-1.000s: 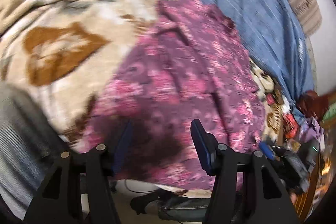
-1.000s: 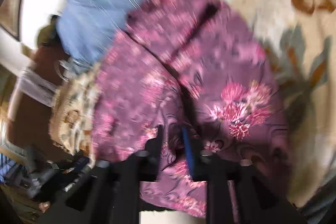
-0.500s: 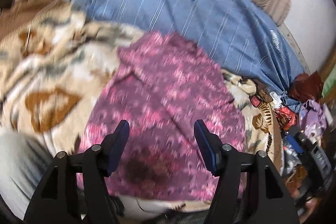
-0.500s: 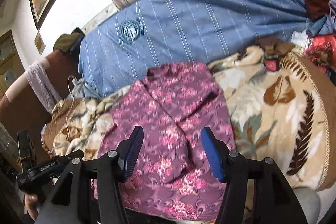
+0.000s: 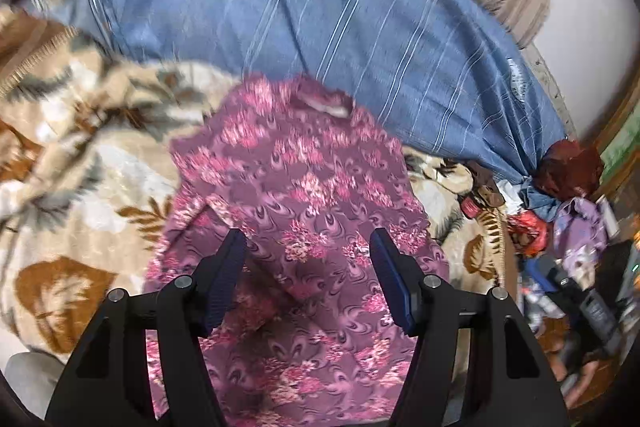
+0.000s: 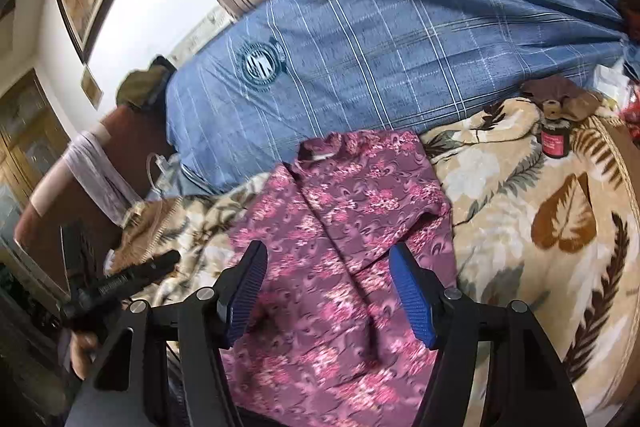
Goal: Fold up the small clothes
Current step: 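Release the shirt with both grippers and pull back, then grasp the hem with both grippers and lift it toward the collar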
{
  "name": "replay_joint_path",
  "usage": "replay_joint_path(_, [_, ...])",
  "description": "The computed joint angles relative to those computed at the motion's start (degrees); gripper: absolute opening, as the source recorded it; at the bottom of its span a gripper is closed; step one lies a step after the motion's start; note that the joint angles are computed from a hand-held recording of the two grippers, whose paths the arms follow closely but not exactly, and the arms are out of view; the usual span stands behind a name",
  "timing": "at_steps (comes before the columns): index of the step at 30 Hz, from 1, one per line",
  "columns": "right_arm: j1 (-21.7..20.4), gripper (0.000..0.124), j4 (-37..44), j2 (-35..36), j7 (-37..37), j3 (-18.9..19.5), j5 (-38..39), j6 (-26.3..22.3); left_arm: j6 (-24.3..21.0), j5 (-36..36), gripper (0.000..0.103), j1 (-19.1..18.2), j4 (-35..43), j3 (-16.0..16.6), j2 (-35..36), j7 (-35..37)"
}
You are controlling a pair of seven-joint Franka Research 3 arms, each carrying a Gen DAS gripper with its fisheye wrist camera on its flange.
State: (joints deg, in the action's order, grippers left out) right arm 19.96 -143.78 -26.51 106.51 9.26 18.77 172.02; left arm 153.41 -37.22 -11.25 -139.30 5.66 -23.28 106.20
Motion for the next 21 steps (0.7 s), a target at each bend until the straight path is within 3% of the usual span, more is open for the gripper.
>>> replay_joint_path(2, [1.11, 0.066, 2.26, 2.88, -1.83, -1.69, 0.30, -0.70, -4.56, -0.93, 0.063, 0.29, 4.74, 1.36, 4.74, -0.20])
replay_joint_path(8, [3.05, 0.066, 13.34, 15.12, -10.65, -6.72, 5.41, -5.88, -8.37, -2.62, 0.063, 4.43, 17.49, -0.57, 18.47, 2.29])
replay_joint_path(10, [3.45, 0.065, 18.19, 19.88, -16.48, -8.59, 11.38, -8.79, -8.74, -3.14, 0.063, 5.91, 21.34, -1.65, 22.51, 3.03])
replay_joint_path(13, [1.24, 0.064, 24.53, 25.87, -21.55, -8.71, 16.77, -12.60, -8.71, -3.43, 0.063, 8.35, 27.42, -3.38, 28.91, 2.18])
replay_joint_path(17, [-3.01, 0.063, 34.25, 35.11, -21.72, -7.44, 16.37, -17.22, -14.49, -4.46, 0.063, 12.30, 38.78, -5.74, 38.87, -0.20])
replay_joint_path(21, [-7.39, 0.063, 43.42, 43.19, -23.21, -5.11, 19.25, -21.75, -16.99, -0.57, 0.063, 14.58, 51.37, -7.69, 48.72, -3.98])
